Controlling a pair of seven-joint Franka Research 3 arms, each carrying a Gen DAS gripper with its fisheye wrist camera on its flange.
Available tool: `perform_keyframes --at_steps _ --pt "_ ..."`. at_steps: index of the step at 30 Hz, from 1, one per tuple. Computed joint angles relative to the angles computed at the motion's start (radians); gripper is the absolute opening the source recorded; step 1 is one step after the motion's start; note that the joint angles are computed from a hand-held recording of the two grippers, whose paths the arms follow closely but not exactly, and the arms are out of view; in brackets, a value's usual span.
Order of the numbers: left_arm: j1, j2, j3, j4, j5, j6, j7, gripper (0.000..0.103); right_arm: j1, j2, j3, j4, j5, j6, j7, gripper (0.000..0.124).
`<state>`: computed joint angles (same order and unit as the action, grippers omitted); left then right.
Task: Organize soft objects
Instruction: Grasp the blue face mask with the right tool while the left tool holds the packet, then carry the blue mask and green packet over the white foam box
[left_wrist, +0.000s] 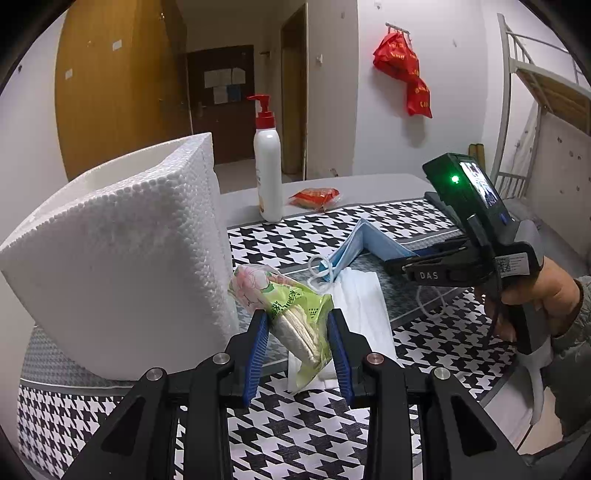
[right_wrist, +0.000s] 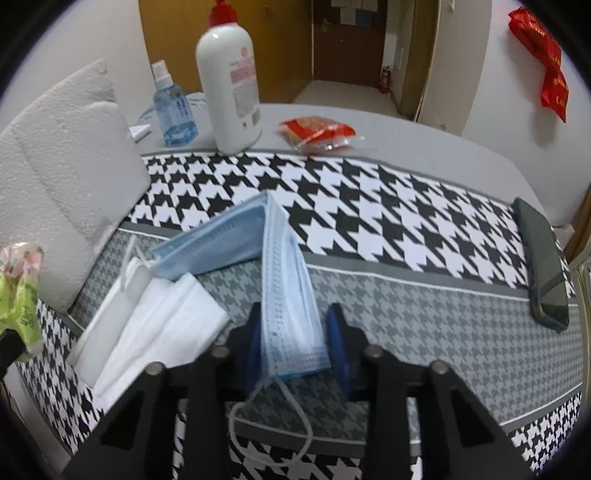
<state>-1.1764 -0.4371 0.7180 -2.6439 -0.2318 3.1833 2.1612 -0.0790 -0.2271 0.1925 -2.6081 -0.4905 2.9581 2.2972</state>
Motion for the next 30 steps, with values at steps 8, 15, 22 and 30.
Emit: perform_keyframes --at_steps 8,15,22,30 --pt "0.069 -0.038 -0.065 -0.036 0.029 0.008 -0.021 0.035 -0.020 -0.078 0.025 -0.059 0.042 0.037 0.007 0.009" --pt "0.119 -0.108 -0.095 -0.076 0.076 0.000 -0.043 0.035 -0.027 -0.221 0.067 -0.142 0.149 0.048 -0.045 0.009" --pt "0.181 -0.202 -0.133 -0.118 0.112 -0.018 -0.046 0.035 -0.029 -0.400 0.129 -0.224 0.247 0.053 -0.069 0.009" --pt "0.226 -0.320 -0.151 -0.162 0.141 -0.028 -0.022 0.035 -0.030 -0.581 0.236 -0.284 0.344 0.041 -0.064 0.009"
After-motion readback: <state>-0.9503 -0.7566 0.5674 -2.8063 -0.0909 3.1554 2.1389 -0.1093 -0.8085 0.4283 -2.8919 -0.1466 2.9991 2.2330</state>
